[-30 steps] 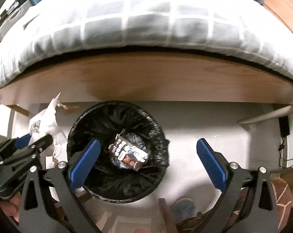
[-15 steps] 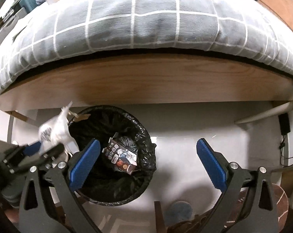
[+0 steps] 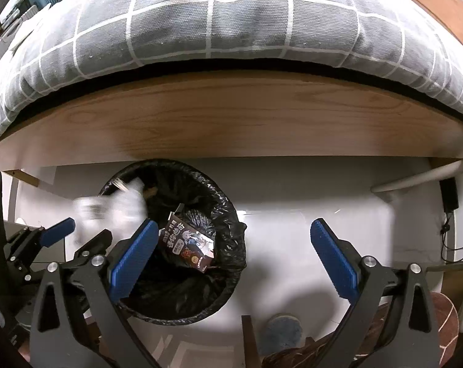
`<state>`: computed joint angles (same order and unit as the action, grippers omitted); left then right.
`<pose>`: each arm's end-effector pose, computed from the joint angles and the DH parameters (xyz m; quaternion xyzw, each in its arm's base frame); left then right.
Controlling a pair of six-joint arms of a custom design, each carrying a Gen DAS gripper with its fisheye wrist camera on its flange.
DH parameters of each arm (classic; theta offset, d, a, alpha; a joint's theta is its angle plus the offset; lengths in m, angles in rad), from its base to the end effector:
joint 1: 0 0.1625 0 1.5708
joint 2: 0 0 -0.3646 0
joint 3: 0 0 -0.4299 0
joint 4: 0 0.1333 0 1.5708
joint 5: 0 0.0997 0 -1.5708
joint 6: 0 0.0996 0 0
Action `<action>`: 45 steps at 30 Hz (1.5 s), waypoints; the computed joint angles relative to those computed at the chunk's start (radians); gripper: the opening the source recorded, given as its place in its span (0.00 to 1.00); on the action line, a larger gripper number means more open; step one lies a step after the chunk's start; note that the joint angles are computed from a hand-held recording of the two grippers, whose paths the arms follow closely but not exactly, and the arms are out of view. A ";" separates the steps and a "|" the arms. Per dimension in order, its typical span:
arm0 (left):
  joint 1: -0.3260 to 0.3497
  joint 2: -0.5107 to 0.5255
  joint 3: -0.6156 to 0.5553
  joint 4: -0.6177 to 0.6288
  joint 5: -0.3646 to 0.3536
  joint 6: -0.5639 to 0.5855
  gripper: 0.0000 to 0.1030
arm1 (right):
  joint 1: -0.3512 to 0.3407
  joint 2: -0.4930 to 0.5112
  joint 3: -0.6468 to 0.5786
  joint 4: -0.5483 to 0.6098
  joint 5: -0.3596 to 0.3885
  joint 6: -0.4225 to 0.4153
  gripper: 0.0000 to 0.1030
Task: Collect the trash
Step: 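Open the right tool over the bin while the left tool releases the white bag, then raise both tools back toward the tissue and yellow snack packet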
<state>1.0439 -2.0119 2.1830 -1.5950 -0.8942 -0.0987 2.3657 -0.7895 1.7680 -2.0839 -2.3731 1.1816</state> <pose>-0.0095 -0.4054 0.3276 0.2237 0.9141 -0.0360 0.3362 0.4392 -0.3445 -0.0419 -0.0838 -0.8964 0.2005 0.3863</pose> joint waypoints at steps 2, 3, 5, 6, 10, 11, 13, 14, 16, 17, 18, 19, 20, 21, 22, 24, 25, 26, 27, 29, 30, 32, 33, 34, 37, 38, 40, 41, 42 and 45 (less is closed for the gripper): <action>-0.003 -0.017 0.015 -0.029 0.000 0.020 0.83 | 0.000 0.001 -0.003 0.003 0.002 0.001 0.93; -0.004 -0.021 0.016 -0.035 -0.004 0.024 0.85 | 0.001 0.002 -0.005 0.006 0.004 0.003 0.93; -0.001 -0.021 0.015 -0.038 -0.009 0.028 0.90 | -0.001 0.004 -0.004 0.003 0.004 0.002 0.93; 0.002 -0.023 0.012 -0.038 -0.011 0.029 0.91 | -0.001 0.005 -0.004 0.002 0.004 0.003 0.93; 0.005 -0.032 0.014 -0.065 0.000 0.050 0.94 | 0.002 0.008 -0.004 -0.005 -0.002 0.000 0.93; 0.004 -0.041 0.021 -0.078 0.013 0.056 0.94 | 0.003 0.006 -0.001 -0.008 -0.004 0.000 0.93; -0.001 -0.037 0.026 -0.100 0.023 0.058 0.94 | 0.006 0.005 -0.001 -0.003 -0.010 0.006 0.93; 0.001 -0.034 0.020 -0.099 0.021 0.059 0.94 | 0.006 0.002 0.002 -0.007 -0.012 0.007 0.93; -0.001 -0.033 0.010 -0.096 0.031 0.058 0.94 | 0.009 -0.002 0.004 -0.009 -0.016 0.011 0.93; -0.004 -0.035 0.007 -0.099 0.035 0.061 0.94 | 0.013 -0.004 0.003 -0.007 -0.023 0.014 0.93; -0.007 -0.034 -0.001 -0.093 0.038 0.058 0.94 | 0.019 -0.005 0.000 -0.004 -0.033 0.018 0.93; -0.009 -0.032 -0.008 -0.085 0.041 0.054 0.94 | 0.023 -0.006 -0.003 0.002 -0.039 0.019 0.93; -0.012 -0.030 -0.015 -0.076 0.045 0.046 0.94 | 0.028 -0.007 -0.006 0.009 -0.048 0.022 0.93; -0.014 -0.029 -0.025 -0.066 0.047 0.042 0.94 | 0.032 -0.008 -0.010 0.018 -0.054 0.028 0.93; -0.016 -0.031 -0.032 -0.062 0.045 0.043 0.94 | 0.037 -0.010 -0.013 0.022 -0.059 0.033 0.93; -0.026 -0.041 -0.044 -0.054 0.047 0.044 0.94 | 0.046 -0.015 -0.018 0.030 -0.074 0.038 0.93; -0.031 -0.047 -0.048 -0.049 0.050 0.042 0.94 | 0.052 -0.017 -0.020 0.034 -0.081 0.043 0.93; -0.034 -0.050 -0.052 -0.042 0.053 0.037 0.94 | 0.058 -0.020 -0.022 0.037 -0.089 0.048 0.93; -0.036 -0.053 -0.060 -0.026 0.052 0.027 0.94 | 0.063 -0.023 -0.025 0.041 -0.099 0.054 0.93; -0.036 -0.059 -0.075 -0.011 0.036 0.016 0.94 | 0.074 -0.025 -0.037 0.056 -0.113 0.064 0.93; -0.038 -0.062 -0.085 -0.001 0.030 0.007 0.94 | 0.079 -0.025 -0.046 0.069 -0.122 0.070 0.93; -0.045 -0.066 -0.102 0.007 0.024 0.000 0.94 | 0.090 -0.025 -0.060 0.089 -0.138 0.078 0.93; -0.053 -0.070 -0.114 0.010 0.027 -0.003 0.94 | 0.095 -0.025 -0.067 0.095 -0.145 0.081 0.93; -0.061 -0.072 -0.120 0.011 0.033 -0.006 0.94 | 0.102 -0.024 -0.077 0.106 -0.157 0.086 0.93; -0.083 -0.077 -0.146 0.009 0.048 -0.010 0.94 | 0.119 -0.023 -0.101 0.115 -0.178 0.078 0.93; -0.086 -0.077 -0.151 0.009 0.049 -0.011 0.94 | 0.123 -0.023 -0.107 0.113 -0.182 0.073 0.93; -0.095 -0.078 -0.167 0.001 0.048 -0.005 0.94 | 0.133 -0.019 -0.126 0.119 -0.193 0.067 0.93; -0.098 -0.076 -0.175 -0.001 0.051 -0.003 0.94 | 0.137 -0.016 -0.136 0.126 -0.198 0.065 0.93; -0.104 -0.074 -0.185 0.000 0.057 -0.005 0.94 | 0.140 -0.016 -0.146 0.132 -0.201 0.064 0.93; -0.112 -0.061 -0.219 0.012 0.063 -0.017 0.94 | 0.146 -0.015 -0.168 0.133 -0.214 0.053 0.93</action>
<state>0.9323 -2.0734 1.9640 -1.5826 -0.8315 -0.1157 2.5122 -0.8045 1.5996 -1.9511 -2.5873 1.2347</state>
